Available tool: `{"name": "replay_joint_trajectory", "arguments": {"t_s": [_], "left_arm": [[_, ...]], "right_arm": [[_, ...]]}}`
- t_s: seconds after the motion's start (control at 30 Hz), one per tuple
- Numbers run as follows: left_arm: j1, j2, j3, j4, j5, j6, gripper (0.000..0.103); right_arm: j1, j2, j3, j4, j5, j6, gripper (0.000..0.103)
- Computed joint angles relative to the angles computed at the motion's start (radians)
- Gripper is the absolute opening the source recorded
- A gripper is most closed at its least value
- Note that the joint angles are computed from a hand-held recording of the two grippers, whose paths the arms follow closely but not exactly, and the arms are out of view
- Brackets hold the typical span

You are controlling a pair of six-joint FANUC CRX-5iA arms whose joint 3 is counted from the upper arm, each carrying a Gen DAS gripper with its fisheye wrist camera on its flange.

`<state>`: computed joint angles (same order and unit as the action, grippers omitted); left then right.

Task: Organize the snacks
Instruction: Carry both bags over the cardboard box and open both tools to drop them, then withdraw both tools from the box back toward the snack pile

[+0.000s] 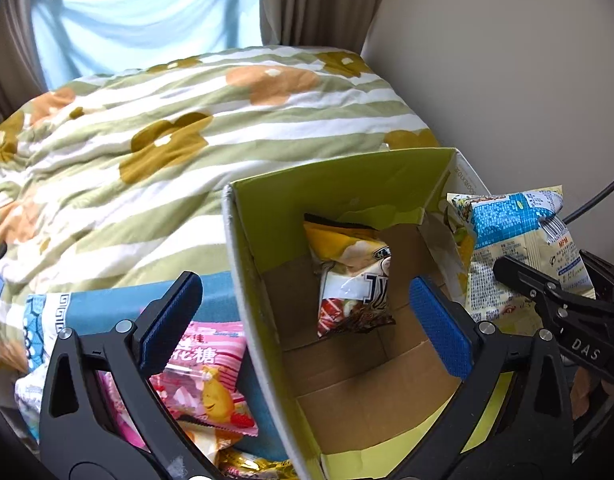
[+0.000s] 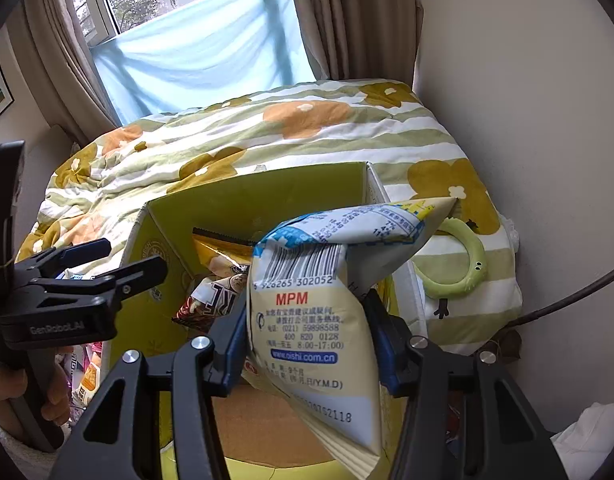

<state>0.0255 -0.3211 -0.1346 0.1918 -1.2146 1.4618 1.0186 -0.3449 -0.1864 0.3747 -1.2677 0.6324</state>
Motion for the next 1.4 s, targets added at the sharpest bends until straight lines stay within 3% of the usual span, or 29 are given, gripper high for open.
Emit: {"name": "replay_joint_trajectory", "arguments": {"t_s": [0.43, 0.5, 0.57, 0.63, 0.73, 1.1, 1.4], "left_arm": [[0.083, -0.093, -0.068, 0.01, -0.014, -0.036, 0.102], [0.083, -0.106, -0.071, -0.002, -0.012, -0.03, 0.102], [0.072, -0.115, -0.069, -0.026, -0.015, -0.022, 0.102], [0.06, -0.12, -0.063, -0.052, -0.025, -0.011, 0.102], [0.053, -0.128, -0.062, -0.061, -0.038, -0.007, 0.102], [0.041, -0.214, -0.021, -0.069, -0.078, 0.027, 0.102], [0.048, -0.362, 0.023, -0.116, -0.172, 0.099, 0.102]], "right_arm": [[-0.091, 0.141, 0.103, -0.08, 0.011, 0.205, 0.051], [-0.092, 0.162, 0.103, -0.064, 0.004, 0.219, 0.056], [-0.087, 0.181, 0.105, -0.042, -0.023, 0.225, 0.086], [-0.084, 0.165, 0.087, -0.039, -0.016, 0.209, 0.097], [-0.071, 0.106, 0.033, -0.027, 0.02, 0.14, 0.097], [0.014, -0.003, 0.017, 0.057, -0.017, 0.031, 0.097], [0.226, -0.128, -0.02, 0.21, -0.107, -0.101, 0.097]]}}
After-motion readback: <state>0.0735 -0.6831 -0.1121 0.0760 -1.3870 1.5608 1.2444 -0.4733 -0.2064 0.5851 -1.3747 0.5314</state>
